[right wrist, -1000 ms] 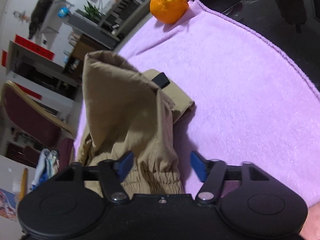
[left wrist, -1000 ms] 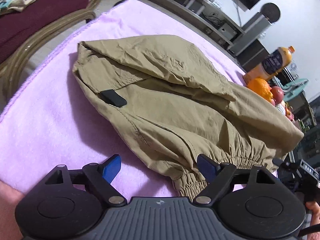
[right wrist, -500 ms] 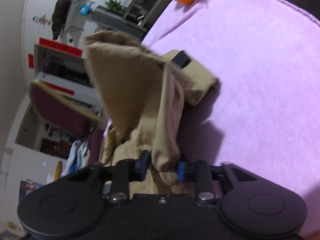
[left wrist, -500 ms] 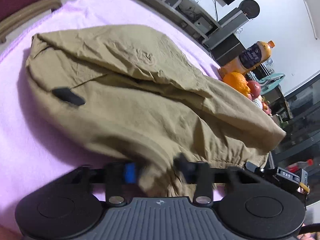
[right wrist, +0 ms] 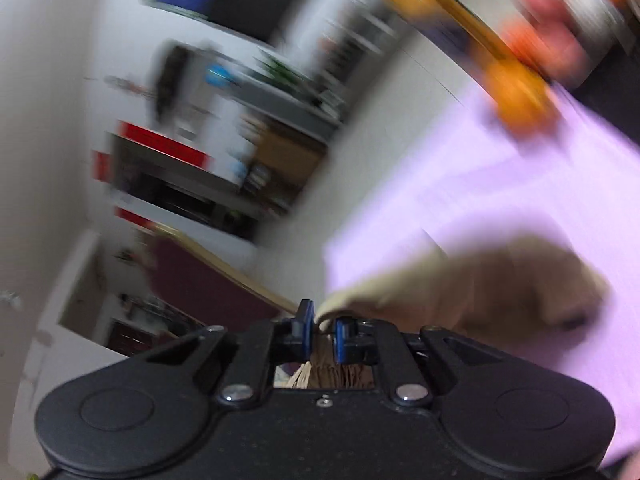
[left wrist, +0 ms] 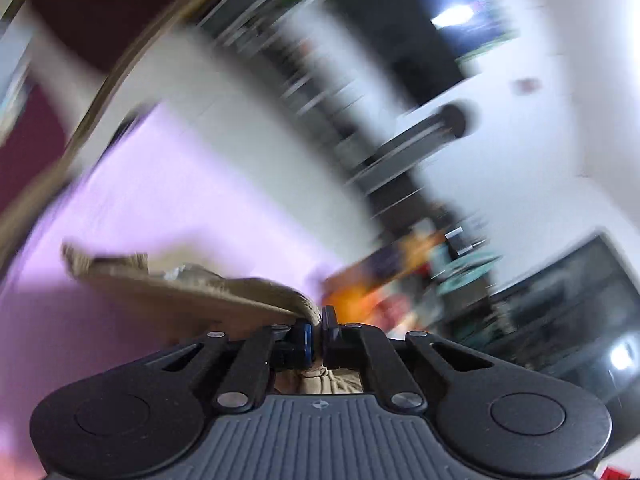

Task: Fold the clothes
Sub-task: 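Lift the held jacket high with both tools and shake it open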

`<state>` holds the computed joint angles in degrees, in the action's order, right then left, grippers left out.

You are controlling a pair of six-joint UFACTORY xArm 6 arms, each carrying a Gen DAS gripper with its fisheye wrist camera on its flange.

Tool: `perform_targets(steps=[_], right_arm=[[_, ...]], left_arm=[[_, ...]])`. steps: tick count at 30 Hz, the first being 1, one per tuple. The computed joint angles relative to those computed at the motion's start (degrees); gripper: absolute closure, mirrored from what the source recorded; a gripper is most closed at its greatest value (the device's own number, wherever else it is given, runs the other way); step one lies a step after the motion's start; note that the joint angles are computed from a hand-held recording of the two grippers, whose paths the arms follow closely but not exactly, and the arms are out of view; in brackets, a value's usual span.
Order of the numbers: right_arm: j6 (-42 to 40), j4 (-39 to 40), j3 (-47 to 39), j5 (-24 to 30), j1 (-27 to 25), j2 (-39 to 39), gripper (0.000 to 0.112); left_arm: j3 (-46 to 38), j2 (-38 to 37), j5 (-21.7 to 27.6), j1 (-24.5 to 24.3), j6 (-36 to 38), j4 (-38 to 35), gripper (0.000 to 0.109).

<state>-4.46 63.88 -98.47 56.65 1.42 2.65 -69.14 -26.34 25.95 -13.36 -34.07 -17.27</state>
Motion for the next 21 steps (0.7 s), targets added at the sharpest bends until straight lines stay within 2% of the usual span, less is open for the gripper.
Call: perform_targets(steps=[3,5,7,9,10,12,13,15,16,18,21], right_arm=[[-6.74,5.97,-6.97,-3.65,-0.19,-2.20,0.101],[-9.94,8.84,-9.90,-5.29,-0.89,-3.86,0.101],[-9.84,8.55,-11.39,-5.89,-2.00,-5.81,0.101],[-4.90,7.52,-15.20,-1.11,-4.81,-5.13,0.101],[-5.03,8.58,-15.45,-0.07,-5.90,-5.88,0.101],[-10.48,12.44,-12.94,-1.25,-7.07,-9.08,0.101],[-13.22,13.67,-11.51,-2.44,-7.12,-10.85,0.101],[-12.26,11.43,-12.96,-1.33,-7.53,-11.26,0.101],[-10.80,10.65,-14.75,0.14,-8.20,-10.67,0.101],[-12.43,14.29,-16.76,0.32,-9.47,-9.62,0.101],[-13.92,14.50,-18.46,-1.35,-7.88,-8.20,0.101]], left_arm=[[-4.10,-2.54,-9.40,-3.13,0.62,5.91,0.107],[-4.66,-4.80,-13.28,-4.06,-7.14,16.18,0.107],[-5.73,-6.42,-14.05,-4.37,-15.93,25.34,0.107],[-7.06,-7.46,-14.08,-5.60,-20.33,30.43,0.107],[-7.39,-7.98,-15.24,-6.35,-22.40,33.81,0.107],[-8.29,-9.01,-16.93,-7.44,-29.48,44.29,0.107],[-9.70,-8.92,-15.09,-8.52,-33.87,49.99,0.107],[-12.41,-8.59,-11.04,-11.48,-40.55,59.18,0.107],[-12.74,-8.49,-10.45,-12.05,-42.36,60.41,0.107],[-12.75,-8.51,-12.13,-11.87,-43.40,60.82,0.106],[-13.80,-7.79,-12.21,-11.54,-41.34,59.53,0.106]])
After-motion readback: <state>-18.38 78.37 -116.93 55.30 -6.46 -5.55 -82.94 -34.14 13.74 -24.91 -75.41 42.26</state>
